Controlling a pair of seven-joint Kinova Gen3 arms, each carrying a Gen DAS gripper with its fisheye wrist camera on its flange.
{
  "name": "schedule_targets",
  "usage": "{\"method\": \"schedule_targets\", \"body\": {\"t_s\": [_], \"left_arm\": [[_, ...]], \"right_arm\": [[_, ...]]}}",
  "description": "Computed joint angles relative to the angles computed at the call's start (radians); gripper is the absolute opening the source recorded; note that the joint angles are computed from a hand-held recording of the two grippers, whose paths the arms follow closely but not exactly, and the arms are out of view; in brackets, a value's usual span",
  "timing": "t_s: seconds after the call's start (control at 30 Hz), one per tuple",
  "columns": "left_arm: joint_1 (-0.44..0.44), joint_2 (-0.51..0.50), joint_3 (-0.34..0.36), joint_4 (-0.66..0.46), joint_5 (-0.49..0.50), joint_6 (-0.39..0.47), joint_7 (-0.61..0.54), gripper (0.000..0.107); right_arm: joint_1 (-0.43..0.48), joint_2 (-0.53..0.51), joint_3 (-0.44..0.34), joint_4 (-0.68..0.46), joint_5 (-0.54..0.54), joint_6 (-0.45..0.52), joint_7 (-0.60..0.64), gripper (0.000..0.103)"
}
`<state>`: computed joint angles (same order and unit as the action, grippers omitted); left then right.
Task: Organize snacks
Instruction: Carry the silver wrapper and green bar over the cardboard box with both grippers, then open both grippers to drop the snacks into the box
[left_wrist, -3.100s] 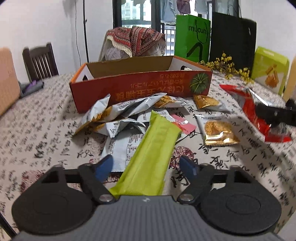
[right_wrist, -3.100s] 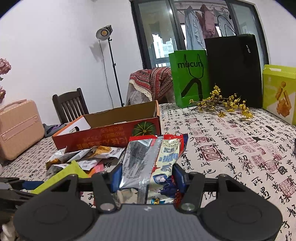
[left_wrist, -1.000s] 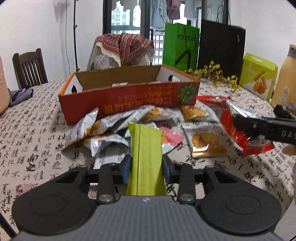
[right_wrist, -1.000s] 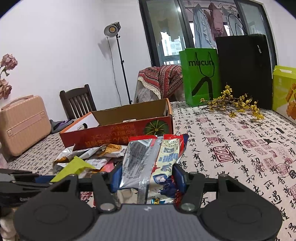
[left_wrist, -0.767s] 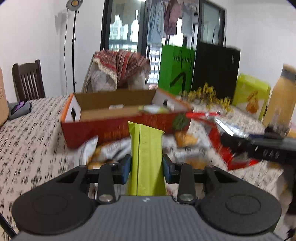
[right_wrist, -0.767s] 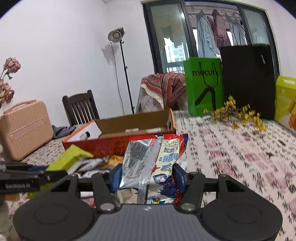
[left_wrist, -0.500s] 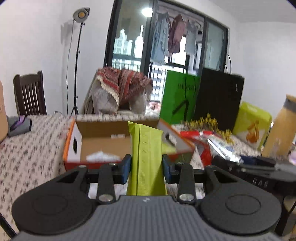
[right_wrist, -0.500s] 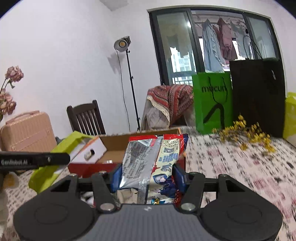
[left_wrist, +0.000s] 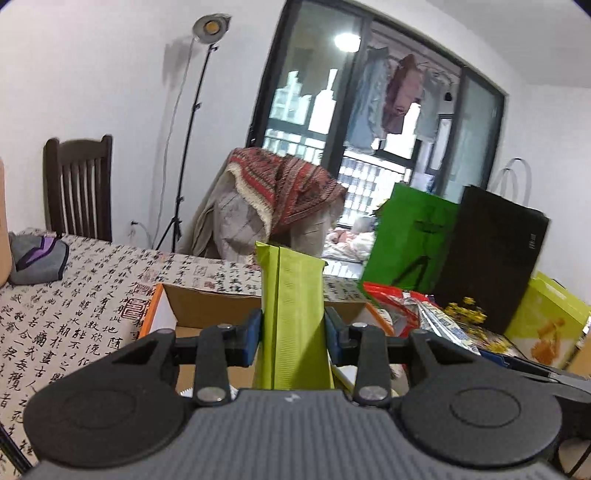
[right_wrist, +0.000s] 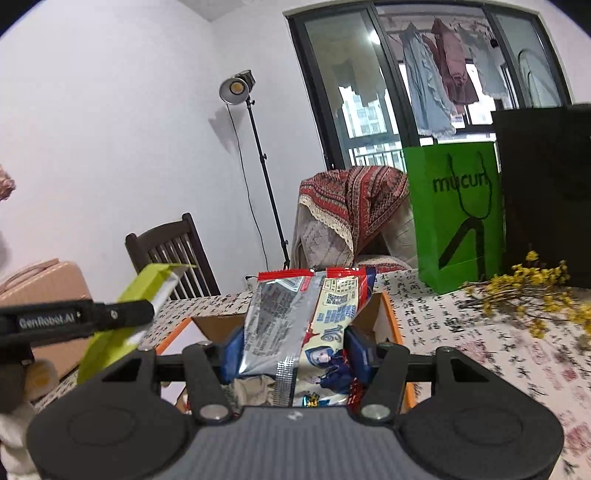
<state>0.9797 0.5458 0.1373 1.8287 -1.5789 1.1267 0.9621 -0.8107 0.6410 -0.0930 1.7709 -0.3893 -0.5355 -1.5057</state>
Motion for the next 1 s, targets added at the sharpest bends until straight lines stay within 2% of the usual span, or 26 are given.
{"method": "schedule_targets", "body": {"t_s": [0.17, 0.27, 0.37, 0.43, 0.47, 0.5, 0.53, 0.57, 0.63, 0.73, 1.0], "left_arm": [[-0.069, 0.036, -0.027, -0.012, 0.001, -0.063, 0.034, 0.036], [-0.089, 0.061, -0.039, 0.001, -0.004, -0.093, 0.083, 0.036], [-0.110, 0.079, -0.042, -0.018, 0.034, -0.124, 0.041, 0.037], [-0.106, 0.086, -0.054, -0.021, 0.044, -0.133, 0.029, 0.041], [-0.100, 0.090, -0.060, -0.022, 0.047, -0.130, 0.032, 0.050], [-0.092, 0.091, -0.066, -0.018, 0.045, -0.126, 0.043, 0.072], [-0.088, 0.095, -0.067, -0.020, 0.046, -0.111, 0.055, 0.086], [-0.068, 0.105, -0.078, -0.029, 0.061, -0.081, 0.074, 0.103], [-0.038, 0.114, -0.099, -0.024, 0.060, -0.046, 0.111, 0.103], [-0.057, 0.101, -0.080, -0.010, 0.046, -0.058, 0.127, 0.103], [-0.017, 0.096, -0.078, -0.043, 0.073, 0.014, 0.067, 0.103]], "right_arm": [[-0.040, 0.083, 0.071, -0.147, -0.076, 0.104, 0.051, 0.056], [-0.029, 0.129, 0.061, -0.163, -0.057, 0.066, 0.037, 0.056], [-0.050, 0.157, 0.095, -0.191, -0.087, 0.086, 0.069, 0.056], [-0.046, 0.164, 0.091, -0.193, -0.080, 0.092, 0.075, 0.057], [-0.043, 0.165, 0.089, -0.193, -0.075, 0.097, 0.077, 0.058], [-0.050, 0.167, 0.099, -0.197, -0.082, 0.105, 0.084, 0.059], [-0.047, 0.166, 0.097, -0.193, -0.074, 0.105, 0.085, 0.069], [-0.045, 0.166, 0.092, -0.186, -0.065, 0.093, 0.084, 0.087], [-0.043, 0.165, 0.087, -0.171, -0.057, 0.067, 0.084, 0.103], [-0.028, 0.157, 0.067, -0.154, -0.049, 0.043, 0.072, 0.103], [-0.039, 0.140, 0.073, -0.142, -0.076, 0.035, 0.090, 0.103]]}}
